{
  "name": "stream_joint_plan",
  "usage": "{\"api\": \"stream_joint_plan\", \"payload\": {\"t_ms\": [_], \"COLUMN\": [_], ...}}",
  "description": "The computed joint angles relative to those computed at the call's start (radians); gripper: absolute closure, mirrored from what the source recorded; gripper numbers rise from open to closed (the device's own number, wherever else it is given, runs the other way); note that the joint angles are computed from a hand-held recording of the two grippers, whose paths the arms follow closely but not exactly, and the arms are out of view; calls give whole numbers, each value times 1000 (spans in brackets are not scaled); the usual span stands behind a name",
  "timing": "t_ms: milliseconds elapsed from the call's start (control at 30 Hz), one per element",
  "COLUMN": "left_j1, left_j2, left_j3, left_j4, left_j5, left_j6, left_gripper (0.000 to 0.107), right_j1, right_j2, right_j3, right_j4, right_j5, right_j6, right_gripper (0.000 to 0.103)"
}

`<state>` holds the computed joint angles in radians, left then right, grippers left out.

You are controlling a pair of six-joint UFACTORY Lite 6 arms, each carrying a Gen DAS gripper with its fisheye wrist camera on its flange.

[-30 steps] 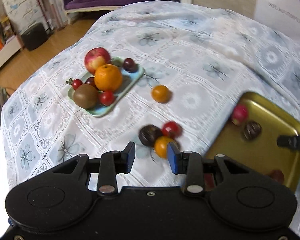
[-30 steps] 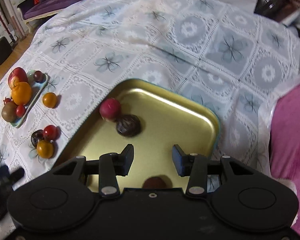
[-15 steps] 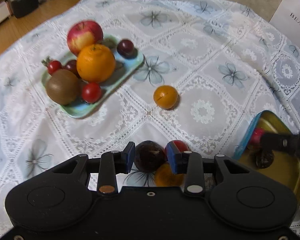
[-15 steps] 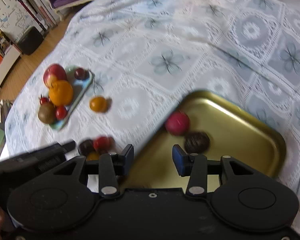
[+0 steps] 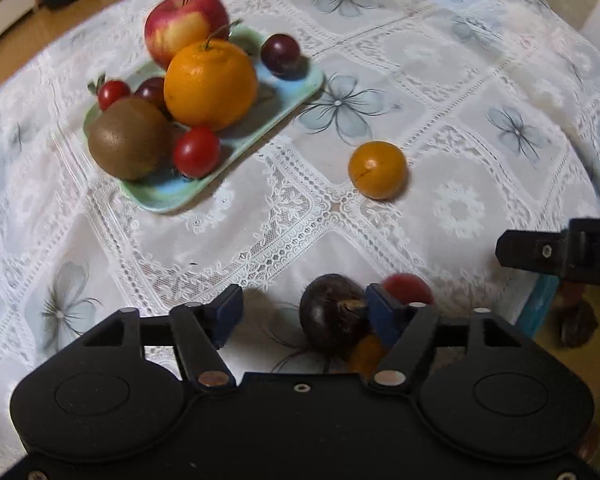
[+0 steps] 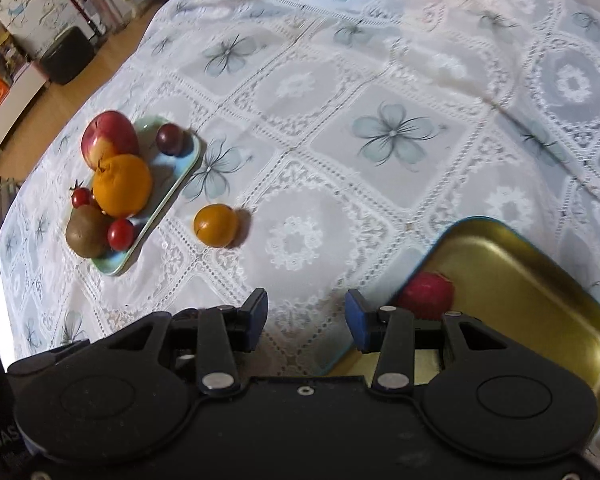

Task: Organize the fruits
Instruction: 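Grasp a dark passion fruit with the left tool beside the red tomato, then grasp the orange tomato with the right tool while the left tool holds the passion fruit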

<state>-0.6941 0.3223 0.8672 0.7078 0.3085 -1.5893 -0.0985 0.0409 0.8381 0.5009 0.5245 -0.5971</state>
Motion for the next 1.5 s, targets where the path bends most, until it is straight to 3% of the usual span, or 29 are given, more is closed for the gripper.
{"api": "stream_joint_plan", "payload": {"t_ms": [100,300,367,400,600,900,1167,1233,1367,1433,1500], "left_j1": [24,-18,-15,-8,-6,38,54,54,21,9,-7], "left_j2": [27,80,62,41,12,-200,-264,-275,-305,-325,-348], "left_j3": [-1,63,46,25,8,-175,-234,-245,-257,-268,-281], "left_j4": [30,24,48,61,21,142,181,204,240,258,279], "left_j5": [-57,15,5,-27,-39,-49,-27,-41,-23,-19,-11], "left_j6": [-35,-26,-50,-58,11,-179,-243,-262,-306,-330,-359], "left_gripper": [33,34,54,56,56,56,56,56,56,56,56], "right_j1": [22,59,60,59,37,184,340,364,368,353,326], "right_j2": [40,131,144,147,192,306,456,499,488,461,418], "right_j3": [17,92,103,104,157,327,406,420,387,378,353], "right_j4": [12,-107,-150,-157,-42,-2,-171,-234,-224,-219,-183], "right_j5": [-31,-26,-30,-38,12,55,-68,-84,-114,-78,-55], "right_j6": [15,162,203,214,127,187,401,467,425,413,371], "right_gripper": [57,57,57,57,57,57,58,68,69,71,79]}}
